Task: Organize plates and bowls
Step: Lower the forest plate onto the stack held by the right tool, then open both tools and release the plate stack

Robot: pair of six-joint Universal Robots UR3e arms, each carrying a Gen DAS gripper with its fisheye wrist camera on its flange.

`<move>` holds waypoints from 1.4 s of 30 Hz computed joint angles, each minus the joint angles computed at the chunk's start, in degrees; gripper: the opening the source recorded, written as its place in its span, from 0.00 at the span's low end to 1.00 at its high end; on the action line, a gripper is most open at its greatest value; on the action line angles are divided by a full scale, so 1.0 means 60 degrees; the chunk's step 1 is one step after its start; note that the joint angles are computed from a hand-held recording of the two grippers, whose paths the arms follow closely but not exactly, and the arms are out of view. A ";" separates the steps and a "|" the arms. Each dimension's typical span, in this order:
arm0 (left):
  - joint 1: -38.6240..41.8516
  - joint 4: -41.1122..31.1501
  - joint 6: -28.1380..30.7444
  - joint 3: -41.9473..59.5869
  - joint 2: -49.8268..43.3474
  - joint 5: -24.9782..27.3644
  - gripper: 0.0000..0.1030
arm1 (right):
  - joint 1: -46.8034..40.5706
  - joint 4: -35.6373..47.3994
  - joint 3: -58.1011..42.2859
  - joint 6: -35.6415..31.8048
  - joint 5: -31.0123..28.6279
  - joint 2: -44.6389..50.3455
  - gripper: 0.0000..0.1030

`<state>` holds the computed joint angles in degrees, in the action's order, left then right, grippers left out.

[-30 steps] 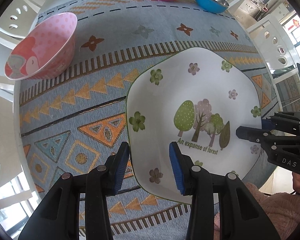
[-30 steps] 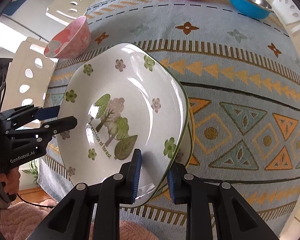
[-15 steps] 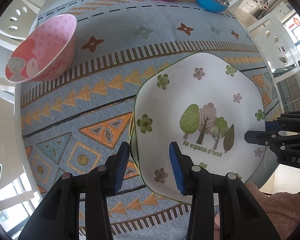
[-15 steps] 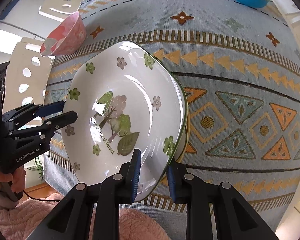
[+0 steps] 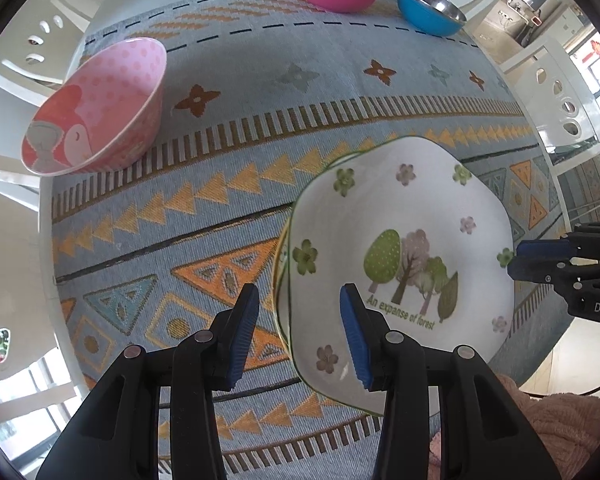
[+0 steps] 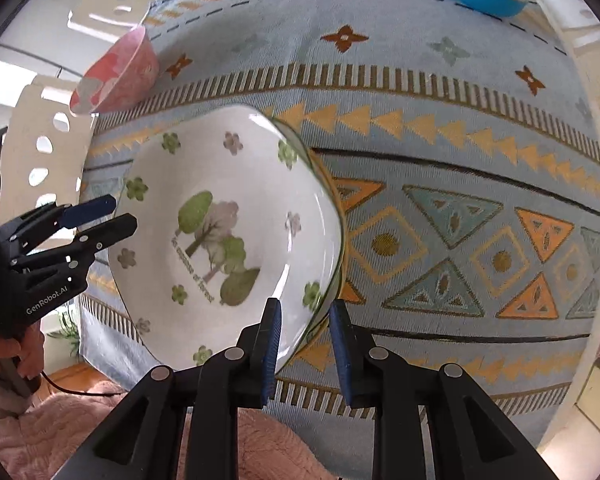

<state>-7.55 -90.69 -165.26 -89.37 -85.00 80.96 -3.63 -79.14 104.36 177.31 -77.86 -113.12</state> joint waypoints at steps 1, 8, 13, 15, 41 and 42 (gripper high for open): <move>0.0004 0.0009 -0.0035 0.0016 -0.0020 0.0011 0.38 | 0.0033 -0.0003 -0.0024 0.0011 -0.0006 0.0018 0.23; -0.0014 0.0256 -0.0292 -0.0086 0.0029 0.0169 0.38 | 0.0444 -0.0450 -0.0027 0.0399 -0.0187 0.0254 0.23; -0.0136 0.0544 -0.0508 0.0021 -0.0089 0.0280 0.38 | 0.0448 -0.0521 -0.0109 0.0446 -0.0158 0.0308 0.23; -0.0214 0.0634 -0.0632 0.0181 -0.0249 0.0325 0.38 | 0.0360 -0.0506 -0.0208 0.0357 -0.0113 0.0343 0.23; -0.1016 0.0350 -0.3141 0.7903 -0.6002 0.0461 0.38 | -0.1024 -0.1074 -0.5126 -0.0804 0.0773 0.4718 0.23; -0.1058 0.0104 -0.3209 0.8568 -0.6395 0.0545 0.38 | -0.1119 -0.1068 -0.5284 -0.0781 0.0935 0.4859 0.23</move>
